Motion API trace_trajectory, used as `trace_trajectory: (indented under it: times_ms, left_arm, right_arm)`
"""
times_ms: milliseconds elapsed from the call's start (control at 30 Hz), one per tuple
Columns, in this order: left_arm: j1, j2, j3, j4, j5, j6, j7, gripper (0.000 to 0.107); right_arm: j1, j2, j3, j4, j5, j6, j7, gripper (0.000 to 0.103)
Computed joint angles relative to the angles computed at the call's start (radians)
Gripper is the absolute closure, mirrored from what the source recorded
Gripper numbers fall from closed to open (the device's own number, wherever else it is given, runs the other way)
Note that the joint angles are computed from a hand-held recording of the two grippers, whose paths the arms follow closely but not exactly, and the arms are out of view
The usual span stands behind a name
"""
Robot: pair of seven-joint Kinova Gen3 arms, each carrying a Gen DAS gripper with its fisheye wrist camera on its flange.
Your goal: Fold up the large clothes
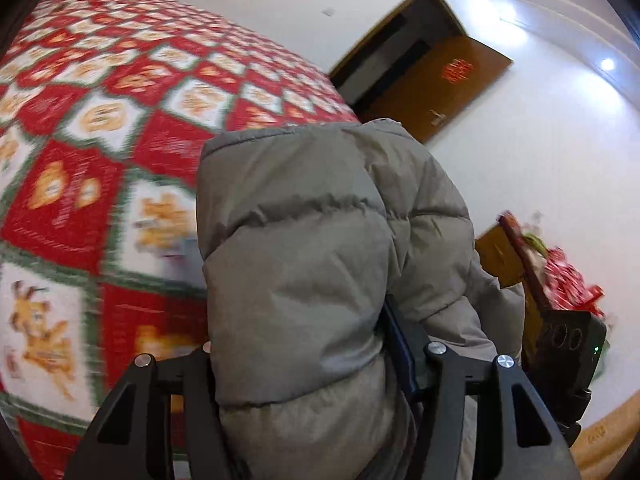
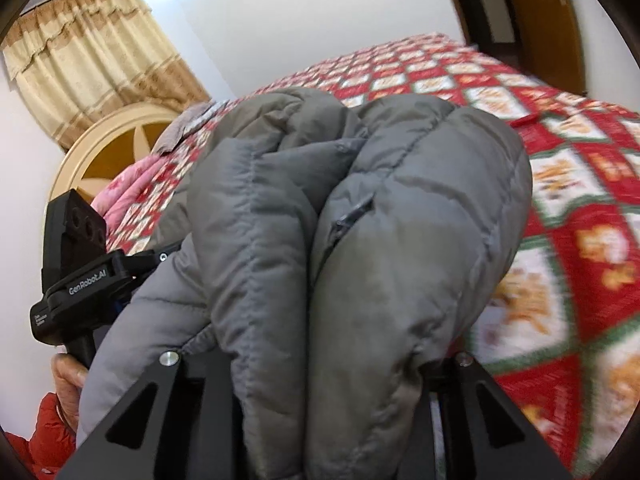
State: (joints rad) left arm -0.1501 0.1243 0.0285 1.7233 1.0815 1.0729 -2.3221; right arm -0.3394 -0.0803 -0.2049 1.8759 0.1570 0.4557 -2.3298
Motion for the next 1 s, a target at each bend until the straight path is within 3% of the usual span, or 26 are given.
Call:
trace_trajectory:
  times_ms: [200,367,500,633,767,833,1000]
  left_arm:
    - [0.067,0.089,0.073,-0.186,0.026,0.048,0.033,0.051]
    - [0.143,0.181,0.151,-0.337,0.003,-0.043,0.047,0.051]
    - [0.227,0.290,0.171,-0.499,-0.144,-0.115,0.155,0.051]
    - [0.253,0.363,0.210,-0.598,-0.283,-0.159,0.246,0.051]
    - [0.367,0.426,0.142,-0.714,-0.446,-0.171,0.372,0.051]
    - [0.419,0.476,0.105,-0.789,-0.518,-0.150,0.453,0.051]
    - [0.454,0.544,0.121,-0.880,-0.665,-0.129,0.582,0.051]
  right_arm:
    - [0.111,-0.152,-0.025,0.014,0.100,0.072,-0.067,0.073]
    - [0.256,-0.189,-0.029,0.006,0.145,0.054,-0.030,0.073]
    - [0.440,-0.113,-0.083,-0.014,0.036,-0.008,0.115,0.073]
    - [0.540,-0.015,-0.085,-0.044,-0.098,-0.076,0.278,0.073]
    - [0.477,0.093,0.041,-0.127,-0.187,-0.051,0.440,0.073]
    - [0.500,0.145,0.063,-0.160,-0.259,-0.036,0.522,0.074]
    - [0.518,0.224,0.121,-0.195,-0.451,-0.010,0.721,0.074]
